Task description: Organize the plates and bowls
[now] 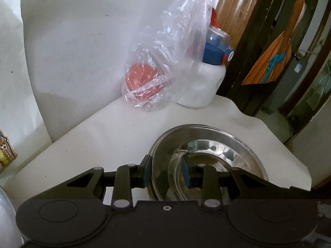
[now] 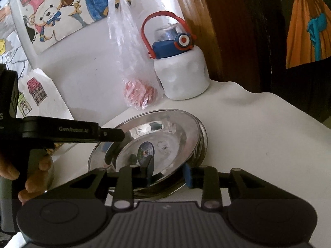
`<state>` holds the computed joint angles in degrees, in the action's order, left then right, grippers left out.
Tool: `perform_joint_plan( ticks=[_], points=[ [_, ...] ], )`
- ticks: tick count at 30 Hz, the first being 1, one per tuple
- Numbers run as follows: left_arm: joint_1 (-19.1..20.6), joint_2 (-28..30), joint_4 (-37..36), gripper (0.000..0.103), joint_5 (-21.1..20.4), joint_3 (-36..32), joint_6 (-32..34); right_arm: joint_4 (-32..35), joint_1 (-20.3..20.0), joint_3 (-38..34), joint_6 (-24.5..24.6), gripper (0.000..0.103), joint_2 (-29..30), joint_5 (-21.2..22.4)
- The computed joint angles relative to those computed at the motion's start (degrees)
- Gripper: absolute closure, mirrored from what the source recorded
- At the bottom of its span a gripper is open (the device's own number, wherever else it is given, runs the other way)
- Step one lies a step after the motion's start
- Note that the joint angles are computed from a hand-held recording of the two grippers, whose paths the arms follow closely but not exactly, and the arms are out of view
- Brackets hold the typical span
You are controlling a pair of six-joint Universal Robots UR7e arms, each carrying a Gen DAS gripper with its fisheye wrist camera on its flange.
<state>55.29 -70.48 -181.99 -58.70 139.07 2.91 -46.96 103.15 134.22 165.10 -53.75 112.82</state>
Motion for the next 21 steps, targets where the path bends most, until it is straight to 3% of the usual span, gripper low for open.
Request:
perform_joint_plan(
  ticks=[4, 11, 21],
  points=[
    [0.26, 0.50, -1.84, 0.071, -0.36, 0.53, 1.16, 0.05, 0.80, -0.56, -1.06, 0.066, 0.45, 1.49],
    [0.26, 0.59, -2.84, 0.071, -0.31, 0.92, 1.55, 1.12, 2.07, -1.58, -1.41, 0.055, 0.98, 2.93],
    [0.27, -0.25, -1.95, 0.071, -0.74, 1.19, 0.42, 2.35, 3.47, -2.36, -1.01, 0.053, 0.97, 5.27]
  ],
)
